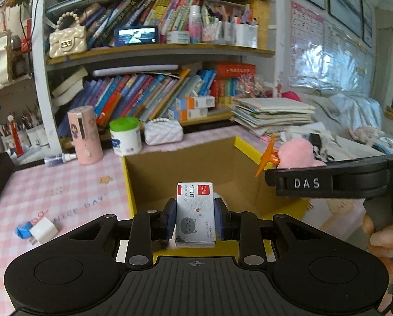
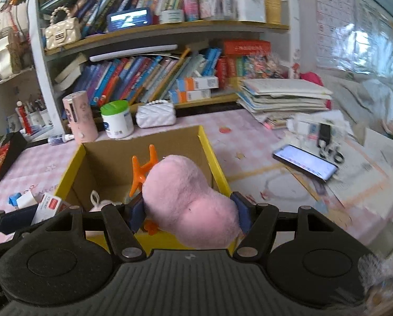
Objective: Organize objects
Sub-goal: 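Carry the card in the left gripper while the right gripper carries the plush to the box, then lower the card and plush into the yellow box with both grippers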
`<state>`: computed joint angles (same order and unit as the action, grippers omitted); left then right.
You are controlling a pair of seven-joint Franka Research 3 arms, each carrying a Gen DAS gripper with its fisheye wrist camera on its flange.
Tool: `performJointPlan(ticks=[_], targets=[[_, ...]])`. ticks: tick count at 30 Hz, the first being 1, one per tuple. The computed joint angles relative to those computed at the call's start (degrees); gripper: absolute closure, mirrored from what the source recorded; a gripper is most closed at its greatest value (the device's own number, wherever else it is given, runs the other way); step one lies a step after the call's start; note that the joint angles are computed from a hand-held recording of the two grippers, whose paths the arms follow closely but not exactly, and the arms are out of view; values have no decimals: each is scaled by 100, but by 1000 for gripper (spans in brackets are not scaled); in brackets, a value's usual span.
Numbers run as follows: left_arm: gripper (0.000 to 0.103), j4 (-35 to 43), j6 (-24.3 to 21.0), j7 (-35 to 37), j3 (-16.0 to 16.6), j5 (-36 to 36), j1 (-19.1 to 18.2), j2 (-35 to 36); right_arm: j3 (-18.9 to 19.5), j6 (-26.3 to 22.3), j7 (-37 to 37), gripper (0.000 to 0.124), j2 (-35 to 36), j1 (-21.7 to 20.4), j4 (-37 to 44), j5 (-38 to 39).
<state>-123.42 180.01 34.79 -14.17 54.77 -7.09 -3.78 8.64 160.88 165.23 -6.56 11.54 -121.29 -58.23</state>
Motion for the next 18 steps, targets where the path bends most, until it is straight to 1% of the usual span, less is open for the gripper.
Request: performJointPlan(ticks=[2,4,6,7,9,14,18], targets=[[75,274,-202,-262,-33,264,15,177,-92,225,-325,59,215,-9,183,148],[75,497,-418,-288,27,315,-88,351,-182,373,-668,59,408,28,341,312],[75,661,-603,-29,102,46,-220,514,-287,465,-1146,59,646,96,536,618],[75,756,-690,134,134,-133,-278,617,-339,483,-1496,59,762,143,625,888],[75,884,-825,254,214,-273,-395,755,-429,500,-2269,59,962,238,764,1515],[75,1241,-1134,729,350,-759,-596,1137,-517,332,-3943,59,1402,376,1096,2880],[75,1486,-1319,1152,407,-1131,-698,1390,-588,144,-4812,59,1681,481,1347,3530]])
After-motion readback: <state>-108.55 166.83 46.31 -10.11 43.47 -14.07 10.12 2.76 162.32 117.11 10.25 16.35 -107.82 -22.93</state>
